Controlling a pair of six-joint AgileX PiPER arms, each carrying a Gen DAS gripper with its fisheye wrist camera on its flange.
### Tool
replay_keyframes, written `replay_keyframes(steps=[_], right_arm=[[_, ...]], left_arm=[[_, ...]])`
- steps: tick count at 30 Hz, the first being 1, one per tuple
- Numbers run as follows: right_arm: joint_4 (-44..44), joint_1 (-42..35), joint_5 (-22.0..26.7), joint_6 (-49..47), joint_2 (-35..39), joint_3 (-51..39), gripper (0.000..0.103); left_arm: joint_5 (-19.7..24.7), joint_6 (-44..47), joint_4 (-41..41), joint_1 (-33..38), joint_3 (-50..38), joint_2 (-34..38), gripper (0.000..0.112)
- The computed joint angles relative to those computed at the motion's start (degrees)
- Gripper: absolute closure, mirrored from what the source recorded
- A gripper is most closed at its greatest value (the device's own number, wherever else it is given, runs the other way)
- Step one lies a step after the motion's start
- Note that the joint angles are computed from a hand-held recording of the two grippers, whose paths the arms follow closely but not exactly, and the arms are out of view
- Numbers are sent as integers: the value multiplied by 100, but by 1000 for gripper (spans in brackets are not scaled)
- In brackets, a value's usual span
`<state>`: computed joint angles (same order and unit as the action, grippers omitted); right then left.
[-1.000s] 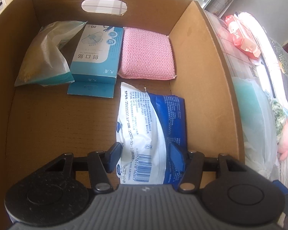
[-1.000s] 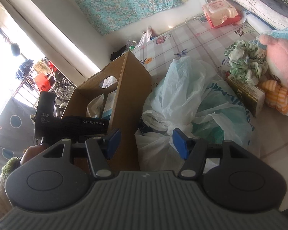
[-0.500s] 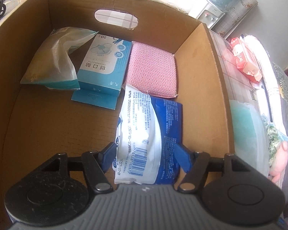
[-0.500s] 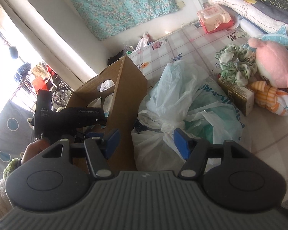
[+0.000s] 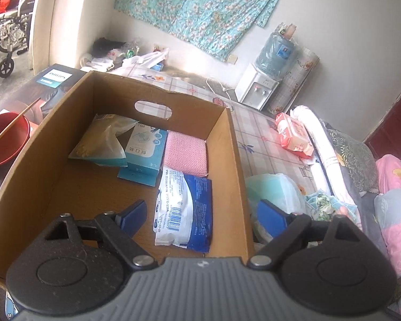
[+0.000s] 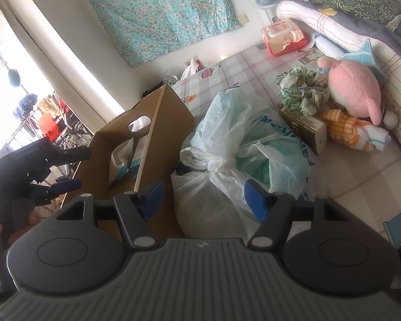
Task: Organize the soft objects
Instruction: 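Reach the left tool to the pink plush toy and grasp its ear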
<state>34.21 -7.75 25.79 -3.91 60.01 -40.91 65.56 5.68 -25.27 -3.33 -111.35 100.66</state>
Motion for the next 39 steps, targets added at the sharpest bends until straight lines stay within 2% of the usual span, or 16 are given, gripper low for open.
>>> replay_keyframes(steps=[4, 8, 11, 14, 17, 24, 26, 30, 34, 39], right_arm=[[-122, -158, 77, -12, -345, 245, 36], [-306, -442, 271, -24, -742, 509, 36], [-321, -821, 478, -195, -988, 672, 35], [39, -1463, 760, -766, -1138, 823, 35], [349, -2071, 1001, -1312, -1175, 921, 35], [898, -3383, 1150, -2555, -1030, 956, 35], [1014, -3693, 1078, -2881, -880, 886, 35], [1250, -4145, 1041, -3418, -460, 581, 35], [1459, -4310, 938, -3843, -29, 191, 35], [1784, -4210, 991, -4486, 772, -576, 35]], left_arm=[[-599, 524, -476, -131, 1256, -927, 19], [-1096, 925, -845, -409, 2113, -1487, 18], [-1335, 1114, -874, -722, 2441, -1655, 18], [-1672, 1287, -861, -1132, 2767, -1750, 18], [-2029, 1172, -516, -1590, 2960, -1795, 18], [-2994, 1514, -221, -2444, 3260, -1699, 18], [-3467, 1789, -269, -2719, 3330, -1546, 18], [-4114, 1710, 153, -3230, 3236, -1111, 18], [-4320, 2030, 107, -3573, 3012, -630, 18], [-4219, 1887, 461, -3806, 2770, -239, 19]])
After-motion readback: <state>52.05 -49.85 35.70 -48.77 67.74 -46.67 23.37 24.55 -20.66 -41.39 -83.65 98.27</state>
